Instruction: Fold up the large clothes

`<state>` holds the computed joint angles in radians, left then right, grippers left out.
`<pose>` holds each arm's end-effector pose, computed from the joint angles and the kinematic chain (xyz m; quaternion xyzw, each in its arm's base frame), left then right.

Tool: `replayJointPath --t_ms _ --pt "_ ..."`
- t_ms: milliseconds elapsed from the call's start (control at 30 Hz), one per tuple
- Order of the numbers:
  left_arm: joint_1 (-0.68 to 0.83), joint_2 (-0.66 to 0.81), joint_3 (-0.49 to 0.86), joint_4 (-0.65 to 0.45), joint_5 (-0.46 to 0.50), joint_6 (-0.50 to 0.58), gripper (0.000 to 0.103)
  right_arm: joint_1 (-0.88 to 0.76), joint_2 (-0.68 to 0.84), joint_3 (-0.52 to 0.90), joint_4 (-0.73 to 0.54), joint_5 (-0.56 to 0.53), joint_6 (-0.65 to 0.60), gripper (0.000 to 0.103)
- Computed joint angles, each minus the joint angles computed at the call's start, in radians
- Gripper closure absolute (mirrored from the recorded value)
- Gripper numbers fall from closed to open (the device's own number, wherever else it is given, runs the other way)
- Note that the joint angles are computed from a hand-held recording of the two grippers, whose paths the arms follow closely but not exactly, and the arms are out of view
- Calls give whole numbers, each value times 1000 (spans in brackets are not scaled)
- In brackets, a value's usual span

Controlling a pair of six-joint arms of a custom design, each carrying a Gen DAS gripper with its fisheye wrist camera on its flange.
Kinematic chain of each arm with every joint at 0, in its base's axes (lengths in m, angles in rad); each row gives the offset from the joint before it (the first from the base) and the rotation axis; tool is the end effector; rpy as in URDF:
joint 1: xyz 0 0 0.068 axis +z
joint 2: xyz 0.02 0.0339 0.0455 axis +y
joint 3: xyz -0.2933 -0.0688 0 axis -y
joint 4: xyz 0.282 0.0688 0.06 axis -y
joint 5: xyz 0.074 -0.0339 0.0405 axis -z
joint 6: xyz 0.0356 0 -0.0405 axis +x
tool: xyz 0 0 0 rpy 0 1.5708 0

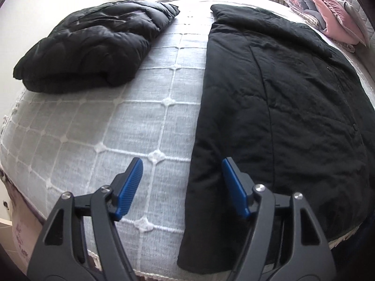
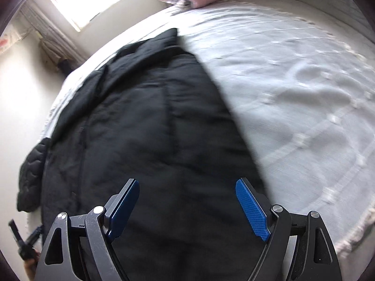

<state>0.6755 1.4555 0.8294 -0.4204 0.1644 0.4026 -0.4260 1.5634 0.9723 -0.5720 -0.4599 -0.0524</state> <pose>0.2413 0.1859 0.1938 -0.1099 0.9565 0.0645 0.2624 0.3047 -0.1209 0.2022 0.1317 0.9455 0.1702 0.2444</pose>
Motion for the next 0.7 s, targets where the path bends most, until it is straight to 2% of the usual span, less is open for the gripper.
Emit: replayJointPath --t_ms 133,233,300,333,500,567,700 --pt "2 -19 -23 6 -3 22 35 -131 -51 -62 -47 6 -145 17" --pt "12 -9 -12 -27 21 24 46 -206 -69 -93 -58 9 -222 18" --pt "31 4 12 -78 59 14 67 -259 -78 -105 -65 -25 -250 18" --pt "44 7 20 -102 87 12 71 -294 -76 -112 -64 -67 -266 20" --pt "83 35 37 -162 154 38 72 -389 -21 -110 -99 -243 -311 38" --pt "103 56 59 -207 192 39 72 -398 -8 -117 -92 -265 -293 46" --pt "108 51 66 -237 209 51 71 -400 0 -119 -106 -306 -295 48"
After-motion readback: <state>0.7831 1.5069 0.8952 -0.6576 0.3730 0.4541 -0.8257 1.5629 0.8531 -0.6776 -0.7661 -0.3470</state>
